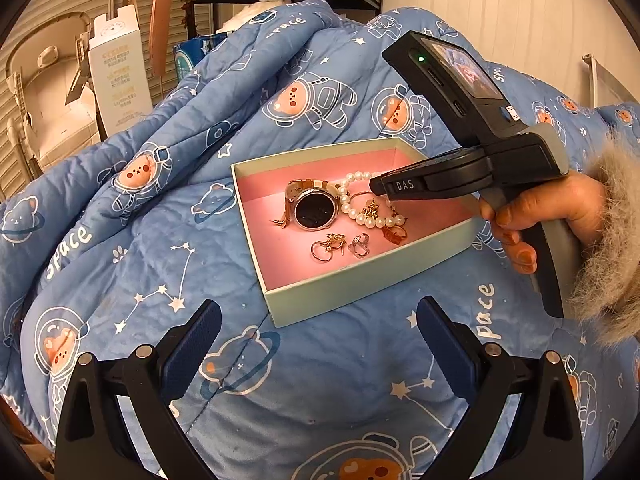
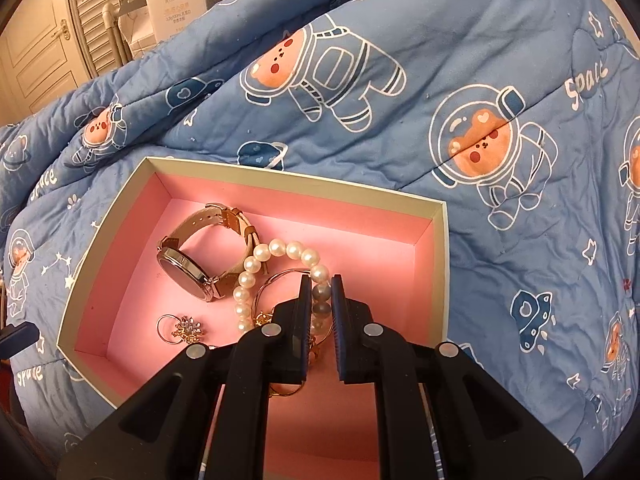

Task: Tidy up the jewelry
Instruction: 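Lower the pearl bracelet into the box and open the right gripper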

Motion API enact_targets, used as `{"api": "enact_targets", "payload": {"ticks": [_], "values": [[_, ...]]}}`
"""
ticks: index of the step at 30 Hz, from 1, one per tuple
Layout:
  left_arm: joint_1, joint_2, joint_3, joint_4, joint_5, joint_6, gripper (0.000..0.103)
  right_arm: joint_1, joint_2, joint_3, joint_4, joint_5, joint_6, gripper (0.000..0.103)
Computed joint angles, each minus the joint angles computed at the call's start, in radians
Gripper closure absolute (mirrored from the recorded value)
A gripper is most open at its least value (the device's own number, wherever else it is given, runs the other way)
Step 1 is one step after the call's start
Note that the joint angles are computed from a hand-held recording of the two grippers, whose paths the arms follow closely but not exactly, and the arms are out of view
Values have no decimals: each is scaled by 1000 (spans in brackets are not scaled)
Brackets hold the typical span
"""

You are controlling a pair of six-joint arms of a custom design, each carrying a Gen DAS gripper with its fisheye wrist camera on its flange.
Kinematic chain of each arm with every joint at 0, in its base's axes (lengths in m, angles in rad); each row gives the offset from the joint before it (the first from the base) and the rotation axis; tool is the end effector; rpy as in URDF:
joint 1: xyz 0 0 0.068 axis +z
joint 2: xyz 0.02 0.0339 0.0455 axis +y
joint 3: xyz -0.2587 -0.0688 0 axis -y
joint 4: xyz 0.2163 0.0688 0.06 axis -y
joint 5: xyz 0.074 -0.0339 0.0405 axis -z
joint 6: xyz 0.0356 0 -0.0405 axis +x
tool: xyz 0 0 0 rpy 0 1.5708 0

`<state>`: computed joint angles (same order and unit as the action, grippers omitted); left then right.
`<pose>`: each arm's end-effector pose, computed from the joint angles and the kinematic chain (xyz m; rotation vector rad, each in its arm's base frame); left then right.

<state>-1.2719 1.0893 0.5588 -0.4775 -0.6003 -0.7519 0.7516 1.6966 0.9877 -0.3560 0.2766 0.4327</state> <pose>0.0699 -0.1587 0.1977 0.3996 2.3170 -0.1896 0.2318 0.2033 0.1802 -0.3169 2.5530 0.0740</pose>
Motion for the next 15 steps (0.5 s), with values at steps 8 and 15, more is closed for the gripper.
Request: {"api": "enact_targets", "payload": {"ticks": [8,15], "values": [[3,10,0,8,2,5,7,34,0,11,-6,38,-2,62],[19,7,-5,16,4,24,7,44,-76,-37,-2,46,21,58]]}}
